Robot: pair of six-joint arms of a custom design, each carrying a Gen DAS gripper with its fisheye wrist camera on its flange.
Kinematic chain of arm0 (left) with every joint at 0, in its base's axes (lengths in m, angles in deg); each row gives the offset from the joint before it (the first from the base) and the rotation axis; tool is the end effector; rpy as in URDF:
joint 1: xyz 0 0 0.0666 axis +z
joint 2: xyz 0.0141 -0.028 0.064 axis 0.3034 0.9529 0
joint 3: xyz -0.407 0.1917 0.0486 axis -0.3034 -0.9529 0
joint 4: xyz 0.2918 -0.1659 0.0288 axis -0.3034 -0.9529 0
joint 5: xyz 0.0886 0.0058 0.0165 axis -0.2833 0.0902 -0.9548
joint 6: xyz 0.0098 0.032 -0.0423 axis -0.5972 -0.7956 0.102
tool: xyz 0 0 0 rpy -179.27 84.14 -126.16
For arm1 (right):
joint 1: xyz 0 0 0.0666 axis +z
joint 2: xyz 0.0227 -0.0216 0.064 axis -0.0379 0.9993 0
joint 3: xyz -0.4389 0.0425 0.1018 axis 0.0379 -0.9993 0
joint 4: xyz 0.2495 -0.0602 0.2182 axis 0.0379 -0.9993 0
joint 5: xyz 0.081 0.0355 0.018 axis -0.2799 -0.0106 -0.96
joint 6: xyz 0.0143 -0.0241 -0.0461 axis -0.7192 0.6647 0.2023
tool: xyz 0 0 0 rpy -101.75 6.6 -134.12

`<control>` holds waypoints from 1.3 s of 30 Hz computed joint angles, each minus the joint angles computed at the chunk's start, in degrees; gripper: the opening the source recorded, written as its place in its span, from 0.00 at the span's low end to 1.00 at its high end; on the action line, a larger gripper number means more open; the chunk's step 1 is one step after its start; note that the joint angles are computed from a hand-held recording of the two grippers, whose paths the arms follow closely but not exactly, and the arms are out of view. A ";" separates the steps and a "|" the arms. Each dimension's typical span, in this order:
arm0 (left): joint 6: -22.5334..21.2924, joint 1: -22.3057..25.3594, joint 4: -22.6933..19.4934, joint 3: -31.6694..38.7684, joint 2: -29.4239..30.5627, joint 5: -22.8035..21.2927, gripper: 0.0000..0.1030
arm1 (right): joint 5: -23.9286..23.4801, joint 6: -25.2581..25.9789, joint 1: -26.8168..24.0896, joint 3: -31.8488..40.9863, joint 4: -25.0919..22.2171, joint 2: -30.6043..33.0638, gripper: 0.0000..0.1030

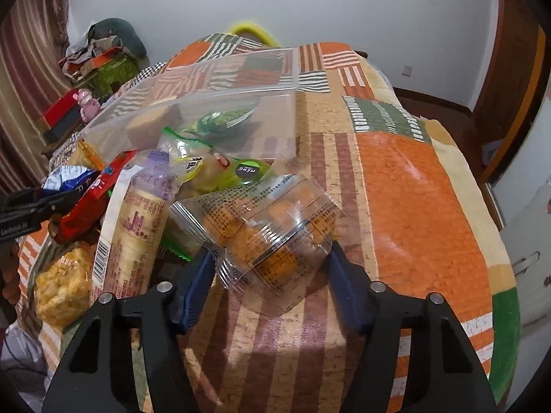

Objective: Organize snacks
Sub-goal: 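Close left tool on the blue-white chip bag while right tool grips the clear cookie bag, then carry both bags over the clear box and open both tools to drop them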

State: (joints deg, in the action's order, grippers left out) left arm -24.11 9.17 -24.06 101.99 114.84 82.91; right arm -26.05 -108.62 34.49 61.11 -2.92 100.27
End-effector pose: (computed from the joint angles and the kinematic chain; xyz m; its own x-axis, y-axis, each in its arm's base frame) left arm 0.6351 -0.1033 0.3817 -0.7581 0.2458 -0.6040 0.3793 0.9197 -0.1019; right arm 0.4767 0.3406 0.4637 -0.8109 0.1073 -0.5752 0.0556 0.9927 0.1068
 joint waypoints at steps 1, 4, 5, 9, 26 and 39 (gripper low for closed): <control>-0.17 -0.08 0.30 -0.38 -0.30 -0.16 0.60 | 0.10 0.02 -0.03 0.25 -0.15 0.11 0.50; -0.33 -0.24 0.97 -1.38 -1.19 -0.44 0.58 | 1.58 -0.02 0.22 0.13 -0.57 -0.19 0.38; -0.35 -0.22 1.12 -1.73 -1.45 -0.36 0.57 | 1.74 -0.07 0.22 0.01 -0.48 -0.31 0.37; -0.48 -0.14 2.51 -3.45 -2.86 -0.72 0.55 | 0.80 -0.36 0.02 -0.81 0.26 -1.04 0.35; 3.04 0.39 3.82 -1.59 -6.49 -0.73 0.54 | 5.93 2.68 0.93 1.45 2.80 -3.01 0.34; 3.03 -1.79 2.93 7.96 -3.97 -0.36 0.54 | 7.77 9.73 0.22 9.99 6.04 0.94 0.34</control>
